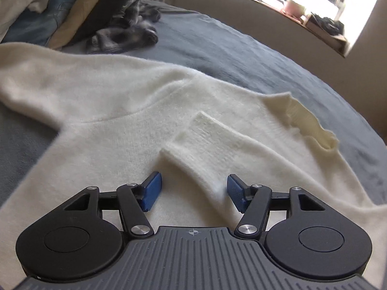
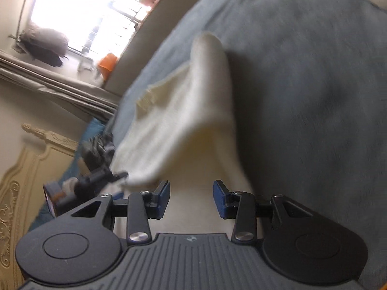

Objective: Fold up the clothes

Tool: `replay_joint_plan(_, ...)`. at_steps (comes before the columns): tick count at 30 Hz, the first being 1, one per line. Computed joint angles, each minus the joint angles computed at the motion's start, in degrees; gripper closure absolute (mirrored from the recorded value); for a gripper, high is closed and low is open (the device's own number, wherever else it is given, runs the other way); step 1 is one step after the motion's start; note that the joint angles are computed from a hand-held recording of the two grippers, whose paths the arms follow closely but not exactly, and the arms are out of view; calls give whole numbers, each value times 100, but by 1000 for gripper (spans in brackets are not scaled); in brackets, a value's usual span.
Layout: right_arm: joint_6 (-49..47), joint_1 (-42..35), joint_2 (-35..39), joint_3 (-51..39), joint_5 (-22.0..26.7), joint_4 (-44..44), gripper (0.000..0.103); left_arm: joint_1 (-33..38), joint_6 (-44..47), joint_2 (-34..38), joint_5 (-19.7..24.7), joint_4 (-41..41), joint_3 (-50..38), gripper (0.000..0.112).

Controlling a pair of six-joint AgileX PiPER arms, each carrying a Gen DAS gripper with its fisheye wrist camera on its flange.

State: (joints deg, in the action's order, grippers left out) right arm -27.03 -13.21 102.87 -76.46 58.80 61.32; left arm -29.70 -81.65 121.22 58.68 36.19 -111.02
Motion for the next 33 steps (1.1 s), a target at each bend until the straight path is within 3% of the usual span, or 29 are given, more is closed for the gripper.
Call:
replay_joint_plan(3, -66, 47, -27, 137, -76, 80, 61, -59, -127, 117, 123, 283, -141, 84)
replay_joint_plan(4, -89, 69, -26, 140, -90, 98, 61, -61, -231, 58, 13, 373, -30, 99)
replay_joint_plan(5, -113, 99, -23, 113, -101, 102, 61, -60, -347, -11, -110, 469, 95, 106)
replay_joint_plan(14, -372, -12, 42, 55, 25, 124, 61, -260, -1229, -410, -188, 1526, 721, 108)
replay_joint_plan(19, -488, -69, 86, 40, 160, 41, 61, -79, -1229, -483, -131, 1564, 883, 108)
replay_joint_plan(26, -499, -112, 61, 86, 209, 5, 61, 55, -1545, -845, -426, 1762, 1446, 108)
replay_joint_plan(30, -491, -127, 36, 111, 231, -26, 62, 217, -1298, -704, -446, 1259, 1525, 107)
replay_joint_plan(33, -485, -139, 19, 129, 247, -50, 62, 164, -1318, -770, -545, 1473, 1754, 107)
